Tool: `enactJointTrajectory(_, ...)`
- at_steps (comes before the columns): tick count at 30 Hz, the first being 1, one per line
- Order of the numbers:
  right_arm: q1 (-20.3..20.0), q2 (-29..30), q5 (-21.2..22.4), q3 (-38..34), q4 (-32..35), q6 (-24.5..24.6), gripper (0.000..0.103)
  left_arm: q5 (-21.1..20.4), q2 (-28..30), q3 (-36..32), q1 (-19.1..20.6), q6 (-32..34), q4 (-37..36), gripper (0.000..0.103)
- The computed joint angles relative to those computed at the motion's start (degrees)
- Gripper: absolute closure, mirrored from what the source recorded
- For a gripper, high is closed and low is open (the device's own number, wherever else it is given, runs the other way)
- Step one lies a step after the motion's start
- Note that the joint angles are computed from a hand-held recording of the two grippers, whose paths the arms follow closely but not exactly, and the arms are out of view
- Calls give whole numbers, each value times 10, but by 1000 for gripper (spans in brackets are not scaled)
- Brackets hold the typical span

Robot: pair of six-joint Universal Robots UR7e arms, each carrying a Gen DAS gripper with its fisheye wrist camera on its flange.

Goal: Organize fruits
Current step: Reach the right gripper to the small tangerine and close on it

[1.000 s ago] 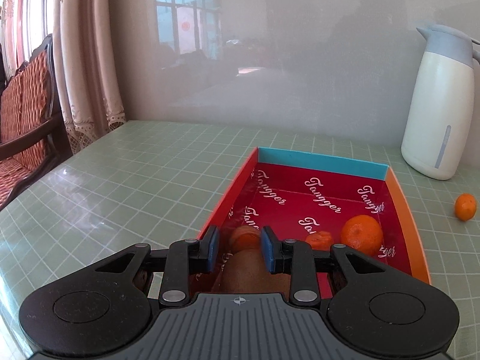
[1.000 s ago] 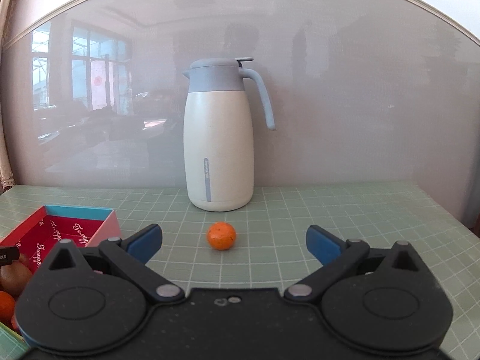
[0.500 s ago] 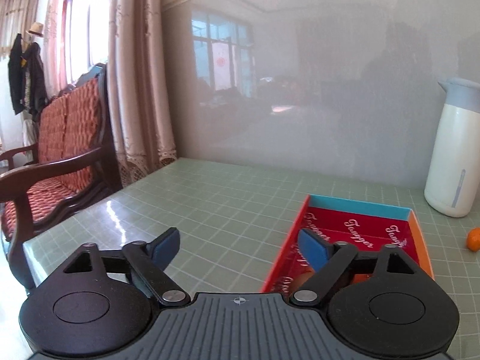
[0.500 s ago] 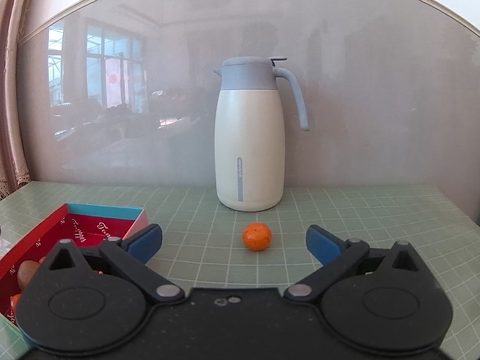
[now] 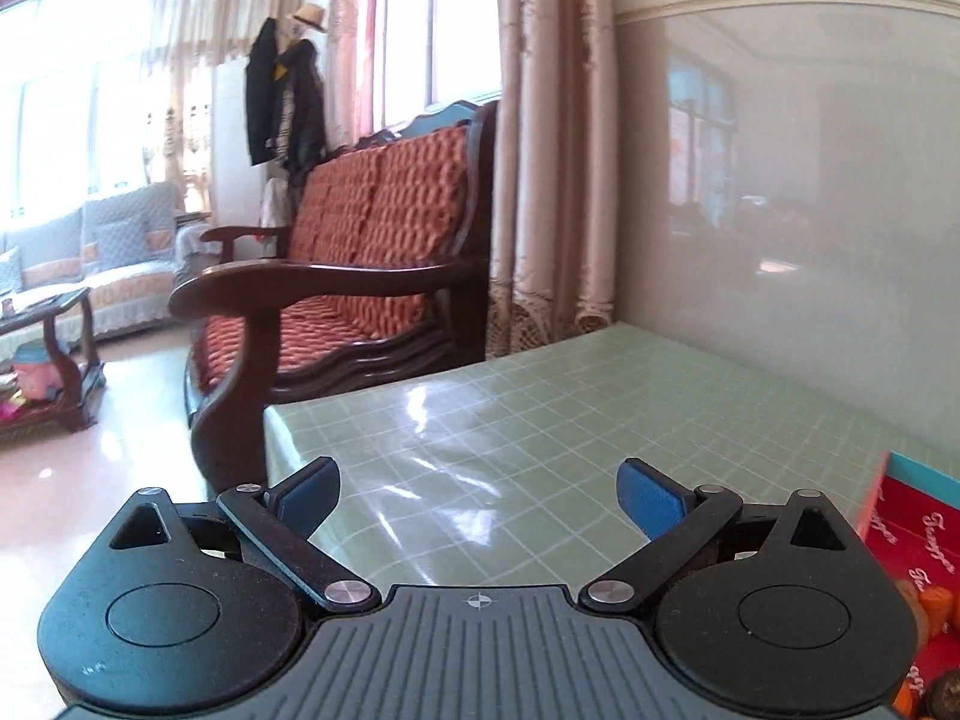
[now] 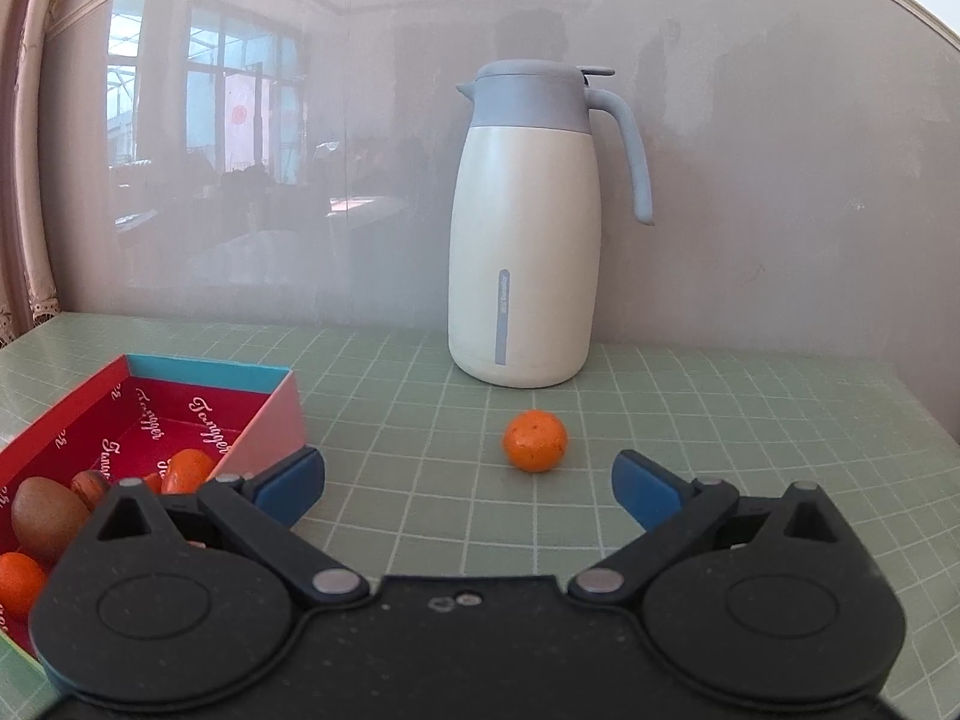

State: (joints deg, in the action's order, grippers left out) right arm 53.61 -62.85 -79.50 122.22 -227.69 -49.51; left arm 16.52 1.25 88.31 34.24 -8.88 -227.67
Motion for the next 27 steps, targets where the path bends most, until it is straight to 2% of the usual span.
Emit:
enactJointTrajectory(5,6,9,-24,-39,44,0,1,23,-8,3,16,36,-85,5)
enactJointTrajectory(9,15,18,-38,-87,110,8,5,43,-13,23,20,-9,-74,5)
enactJointTrajectory(10,17,19,-38,-102,136,14,8,47,-14,30,19,-23,-64,5)
enactJointTrajectory(14,22,24,-54,-154,235,51,42,64,-14,44,20,-61,-24,5)
enactJointTrajectory(18,28,45,-76,-177,212,36,43,74,-19,53,21,-73,-27,5)
enactJointTrajectory(22,31,52,-95,-190,203,20,46,63,-20,40,25,-27,-73,5)
enactJointTrajectory(27,25,51,-97,-212,226,38,48,57,-16,30,23,-8,-88,5)
